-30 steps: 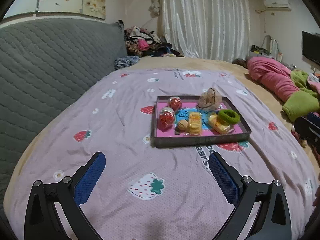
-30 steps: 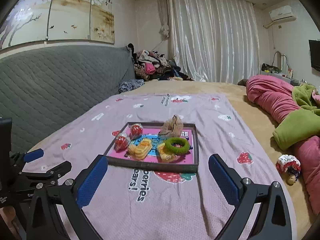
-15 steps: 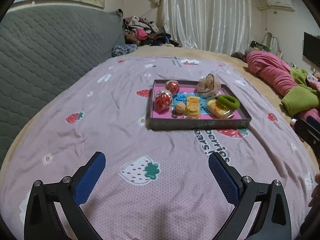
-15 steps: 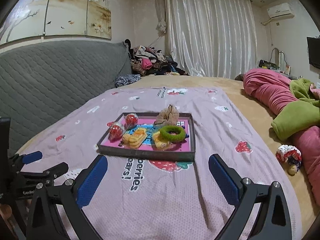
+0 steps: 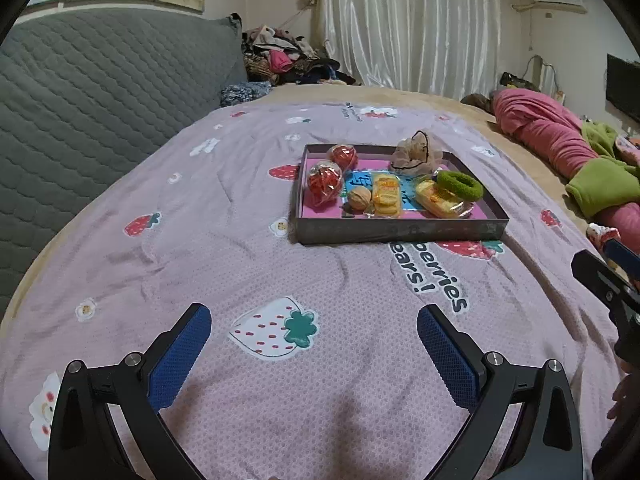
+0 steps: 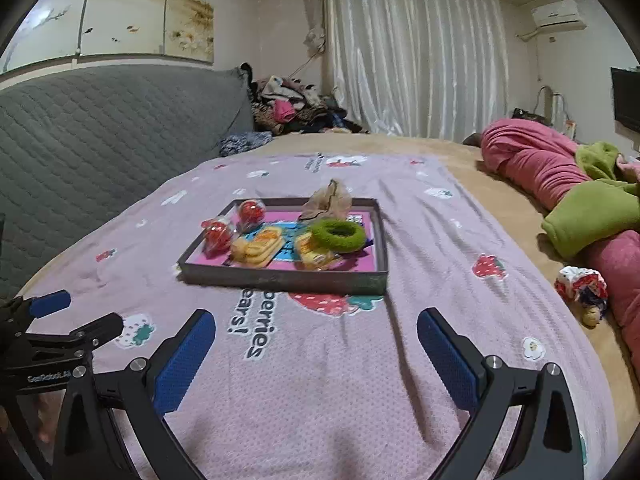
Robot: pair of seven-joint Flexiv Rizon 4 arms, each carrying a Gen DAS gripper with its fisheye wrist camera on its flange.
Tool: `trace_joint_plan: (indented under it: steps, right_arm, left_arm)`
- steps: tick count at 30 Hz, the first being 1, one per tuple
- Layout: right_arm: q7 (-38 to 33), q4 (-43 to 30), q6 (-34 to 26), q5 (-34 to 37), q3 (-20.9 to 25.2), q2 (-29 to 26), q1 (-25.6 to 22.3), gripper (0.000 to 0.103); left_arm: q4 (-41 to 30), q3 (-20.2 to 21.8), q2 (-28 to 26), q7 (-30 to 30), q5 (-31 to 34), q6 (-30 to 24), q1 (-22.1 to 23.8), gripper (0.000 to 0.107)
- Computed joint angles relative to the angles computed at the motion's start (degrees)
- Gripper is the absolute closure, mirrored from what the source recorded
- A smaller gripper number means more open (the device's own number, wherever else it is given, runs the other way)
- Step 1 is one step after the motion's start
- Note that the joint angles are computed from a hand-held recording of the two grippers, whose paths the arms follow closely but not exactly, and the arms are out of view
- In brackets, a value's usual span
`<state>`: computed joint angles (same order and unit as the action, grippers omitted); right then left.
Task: Organize objects
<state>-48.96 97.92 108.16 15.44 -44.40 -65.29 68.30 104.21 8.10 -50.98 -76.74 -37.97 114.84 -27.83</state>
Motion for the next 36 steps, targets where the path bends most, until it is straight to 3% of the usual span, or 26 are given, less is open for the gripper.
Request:
trace_joint_plan:
  steps: [9,20,25,32,36]
  right_arm:
    - [0.46,-1.01,-0.67,-0.03,0.67,-0.6,-0.7,0.001]
    - [0.94,-1.77,-2.36,-3.93,5.16,1.23,-4.29,0.001]
    - [1.8,-1.88,-2.25,-4.65,4.51,0.49,-3.94,0.001]
    - [2.25,-2.82,-2.45,-4.79,4.76,-0.89,-4.36,0.001]
    - [2.77,-2.87,-2.88,-5.47,4.9,-0.98,-4.47,0.001]
  left_arm:
    - [-1.44,1.55,-1.89,0.6,-2.8,0.35,-1.76,0.004]
    - [-2.48,0.74,-3.23,0.77,-3.11,0.17,-0.76,0.004]
    - [-2.53,-0.58,-3.4,-0.15,-1.55,0.54,0.83,0.004]
    - [-4.04,3.51,-5.11,0.79,-5.35,-1.2,-2.9,0.004]
    - [-4.07,1.84,-5.02,0.27,-3.58,-0.76,-1.24,0.004]
